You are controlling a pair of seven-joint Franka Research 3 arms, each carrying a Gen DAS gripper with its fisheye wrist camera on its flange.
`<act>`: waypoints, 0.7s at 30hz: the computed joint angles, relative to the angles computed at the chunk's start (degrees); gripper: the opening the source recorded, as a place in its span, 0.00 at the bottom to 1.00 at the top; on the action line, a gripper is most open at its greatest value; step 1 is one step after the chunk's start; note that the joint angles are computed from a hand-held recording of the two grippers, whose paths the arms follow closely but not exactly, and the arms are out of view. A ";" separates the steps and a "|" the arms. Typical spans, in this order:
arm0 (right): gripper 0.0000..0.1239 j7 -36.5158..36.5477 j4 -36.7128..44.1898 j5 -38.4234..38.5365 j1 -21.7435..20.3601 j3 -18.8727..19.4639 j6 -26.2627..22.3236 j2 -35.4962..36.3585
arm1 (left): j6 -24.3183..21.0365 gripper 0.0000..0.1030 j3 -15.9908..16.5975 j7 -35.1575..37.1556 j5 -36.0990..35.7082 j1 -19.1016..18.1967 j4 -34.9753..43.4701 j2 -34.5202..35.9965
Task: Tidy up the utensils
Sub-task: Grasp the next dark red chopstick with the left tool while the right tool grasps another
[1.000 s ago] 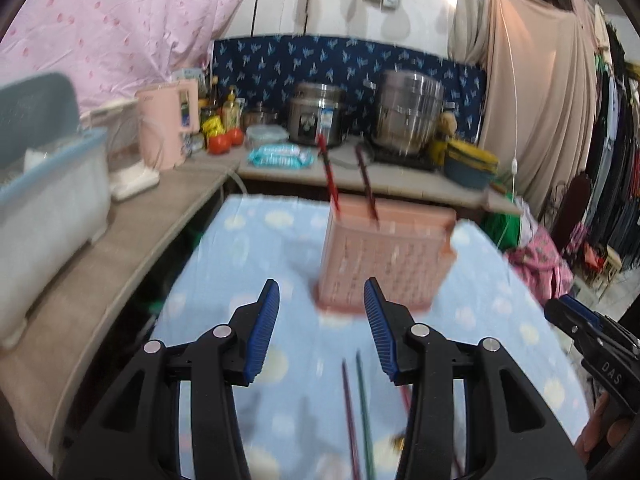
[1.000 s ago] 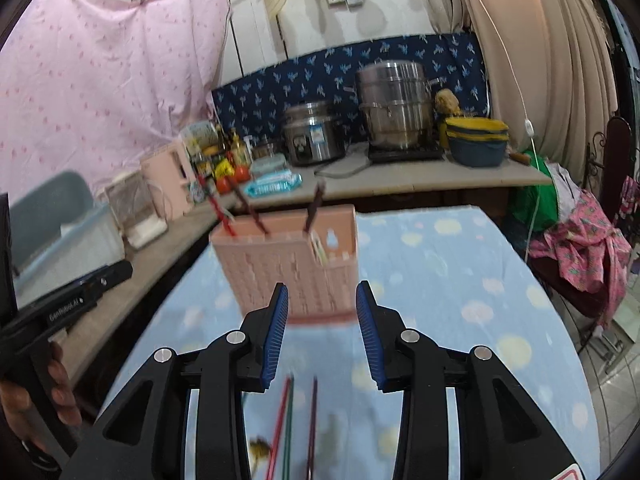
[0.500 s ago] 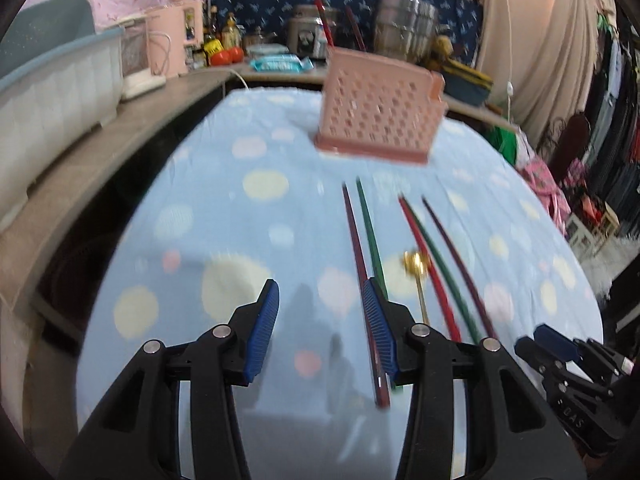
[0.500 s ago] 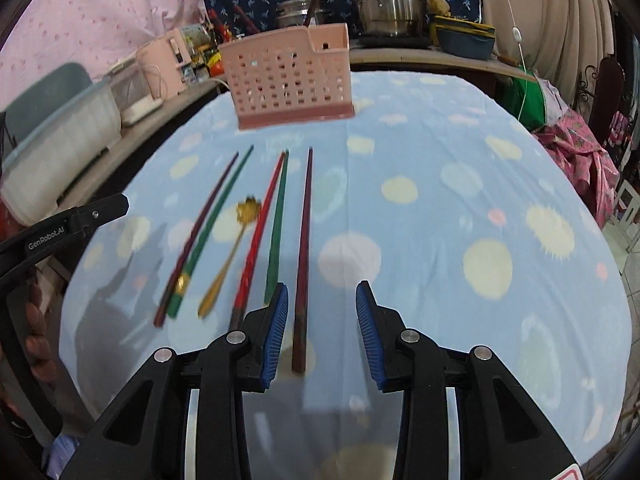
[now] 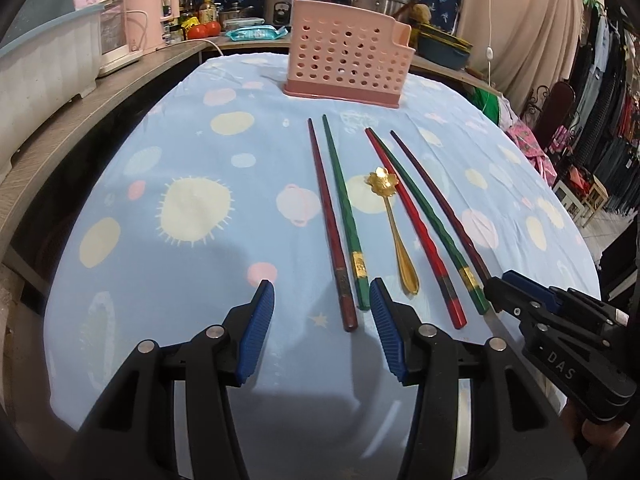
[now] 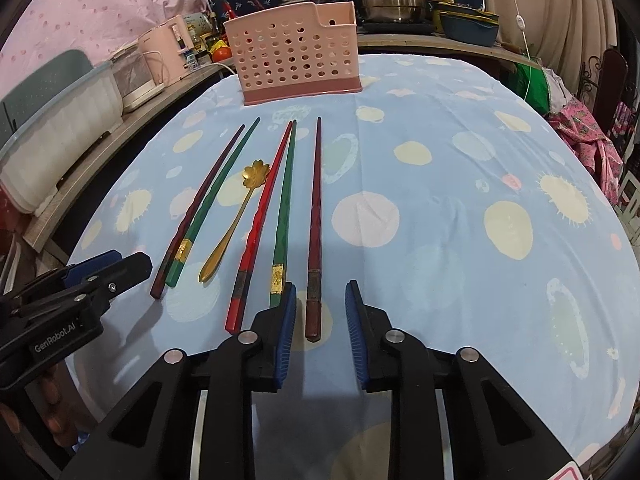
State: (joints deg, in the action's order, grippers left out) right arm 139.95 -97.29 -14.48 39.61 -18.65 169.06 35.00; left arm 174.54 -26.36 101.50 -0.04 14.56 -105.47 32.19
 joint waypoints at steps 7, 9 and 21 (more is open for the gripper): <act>0.12 0.51 -0.38 -0.01 0.49 -0.44 0.14 0.15 | -0.78 0.45 3.53 -2.65 1.10 -2.97 1.07 0.50; 0.12 0.49 -0.38 -0.04 0.55 -0.49 0.06 0.14 | -1.21 0.45 4.54 -3.49 1.54 -3.81 1.50 0.72; 0.12 0.81 -0.52 -0.37 0.78 -0.75 0.18 0.18 | 0.18 0.45 8.85 -6.77 5.50 -7.68 2.41 1.50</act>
State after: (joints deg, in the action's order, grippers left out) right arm 140.76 -97.81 -14.85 40.39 -19.40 169.25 35.19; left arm 174.71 -17.51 94.73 5.46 6.88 -103.06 33.69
